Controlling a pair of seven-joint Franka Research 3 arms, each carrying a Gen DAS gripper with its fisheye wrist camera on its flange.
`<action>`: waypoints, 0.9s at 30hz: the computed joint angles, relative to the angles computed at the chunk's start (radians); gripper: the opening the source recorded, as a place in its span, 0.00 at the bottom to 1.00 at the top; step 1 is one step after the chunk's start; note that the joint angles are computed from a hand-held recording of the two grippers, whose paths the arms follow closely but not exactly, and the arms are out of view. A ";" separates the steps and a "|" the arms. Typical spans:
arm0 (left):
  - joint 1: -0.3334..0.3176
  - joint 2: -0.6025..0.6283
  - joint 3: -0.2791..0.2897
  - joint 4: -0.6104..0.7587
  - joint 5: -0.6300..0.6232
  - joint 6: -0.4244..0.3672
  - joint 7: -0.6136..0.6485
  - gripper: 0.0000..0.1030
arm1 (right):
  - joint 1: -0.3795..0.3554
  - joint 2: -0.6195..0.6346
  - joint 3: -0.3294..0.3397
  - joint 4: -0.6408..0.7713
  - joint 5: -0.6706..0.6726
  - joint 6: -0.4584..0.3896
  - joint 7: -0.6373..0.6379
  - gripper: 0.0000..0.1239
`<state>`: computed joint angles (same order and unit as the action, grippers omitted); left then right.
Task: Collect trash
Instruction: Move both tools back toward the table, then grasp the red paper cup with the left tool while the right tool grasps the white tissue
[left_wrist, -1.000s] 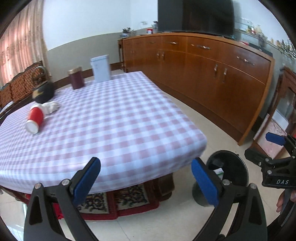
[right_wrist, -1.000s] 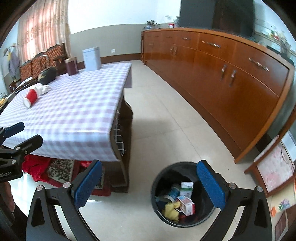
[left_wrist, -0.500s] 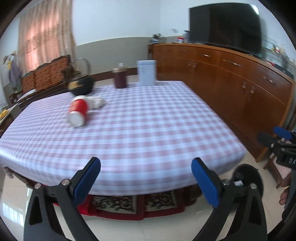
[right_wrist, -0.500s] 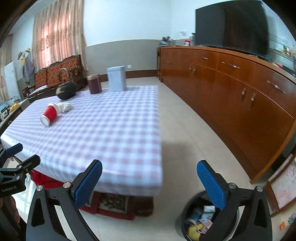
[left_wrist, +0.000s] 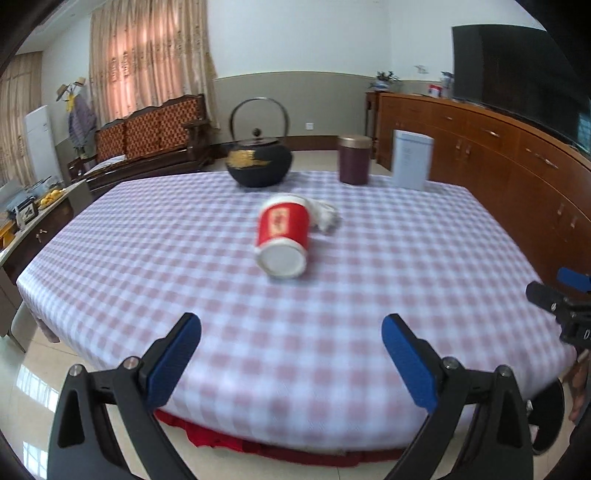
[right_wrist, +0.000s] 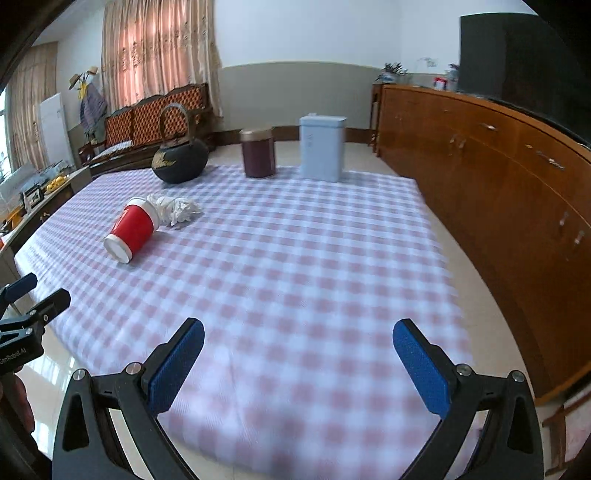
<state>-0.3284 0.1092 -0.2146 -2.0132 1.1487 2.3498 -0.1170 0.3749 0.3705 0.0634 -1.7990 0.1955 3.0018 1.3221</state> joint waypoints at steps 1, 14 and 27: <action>0.008 0.010 0.008 0.008 0.005 0.011 -0.001 0.96 | 0.010 0.027 -0.006 0.038 -0.009 -0.018 0.007 0.83; 0.069 0.149 0.086 0.129 -0.054 0.173 0.091 0.83 | 0.053 0.343 -0.027 0.528 -0.074 -0.243 0.053 0.83; 0.069 0.177 0.153 0.152 -0.094 0.288 0.194 0.55 | 0.080 0.550 -0.009 0.870 -0.075 -0.405 0.031 0.83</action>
